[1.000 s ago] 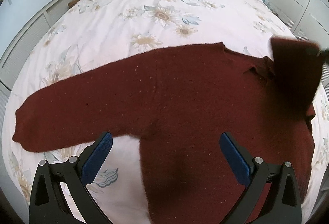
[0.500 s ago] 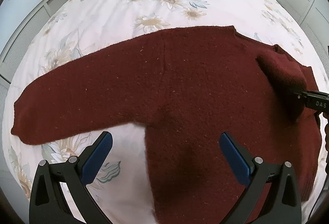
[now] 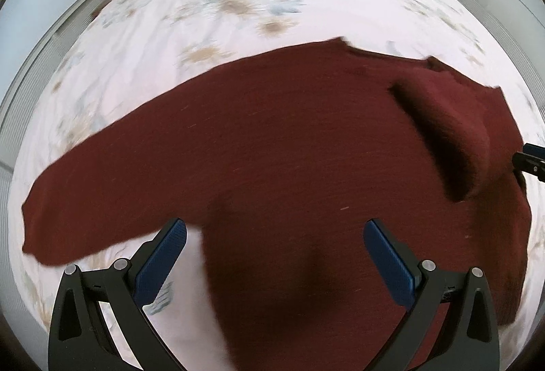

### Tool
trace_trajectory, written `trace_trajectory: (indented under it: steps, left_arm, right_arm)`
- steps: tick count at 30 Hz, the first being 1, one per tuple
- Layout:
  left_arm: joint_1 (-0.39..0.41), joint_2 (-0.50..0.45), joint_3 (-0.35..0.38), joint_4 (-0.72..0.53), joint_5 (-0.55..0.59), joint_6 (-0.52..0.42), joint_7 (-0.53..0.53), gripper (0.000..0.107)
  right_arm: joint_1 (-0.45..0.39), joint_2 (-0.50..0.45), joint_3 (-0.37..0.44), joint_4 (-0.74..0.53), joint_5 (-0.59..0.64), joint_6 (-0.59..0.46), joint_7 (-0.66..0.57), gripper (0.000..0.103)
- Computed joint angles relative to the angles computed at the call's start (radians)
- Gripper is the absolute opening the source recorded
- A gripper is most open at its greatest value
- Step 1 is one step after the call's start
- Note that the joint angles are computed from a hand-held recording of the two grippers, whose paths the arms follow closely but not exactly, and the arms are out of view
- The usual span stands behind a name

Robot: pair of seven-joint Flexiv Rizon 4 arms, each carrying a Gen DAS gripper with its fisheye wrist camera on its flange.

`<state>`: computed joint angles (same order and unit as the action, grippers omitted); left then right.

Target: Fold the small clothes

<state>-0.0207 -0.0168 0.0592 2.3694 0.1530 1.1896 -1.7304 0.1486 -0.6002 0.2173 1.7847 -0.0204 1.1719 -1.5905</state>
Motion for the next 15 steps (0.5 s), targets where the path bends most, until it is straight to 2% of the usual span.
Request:
trace_trajectory:
  steps: [4, 8, 12, 15]
  left_arm:
    - [-0.040, -0.065, -0.040, -0.079, 0.018, 0.014, 0.015, 0.102]
    - [-0.102, -0.158, -0.073, -0.199, 0.010, 0.010, 0.052, 0.102]
    - [-0.193, -0.273, -0.067, -0.365, 0.064, -0.045, 0.049, 0.102]
    - [-0.260, -0.363, -0.051, -0.486, 0.106, -0.119, 0.042, 0.102]
  right_arm:
    - [-0.015, 0.000, -0.058, 0.030, -0.017, 0.019, 0.040, 0.082]
    - [-0.072, -0.005, -0.038, 0.036, 0.012, 0.023, 0.040, 0.082]
    - [-0.107, -0.009, -0.024, 0.043, 0.036, 0.032, 0.029, 0.082]
    - [-0.131, -0.014, -0.006, 0.040, 0.058, 0.029, 0.012, 0.082]
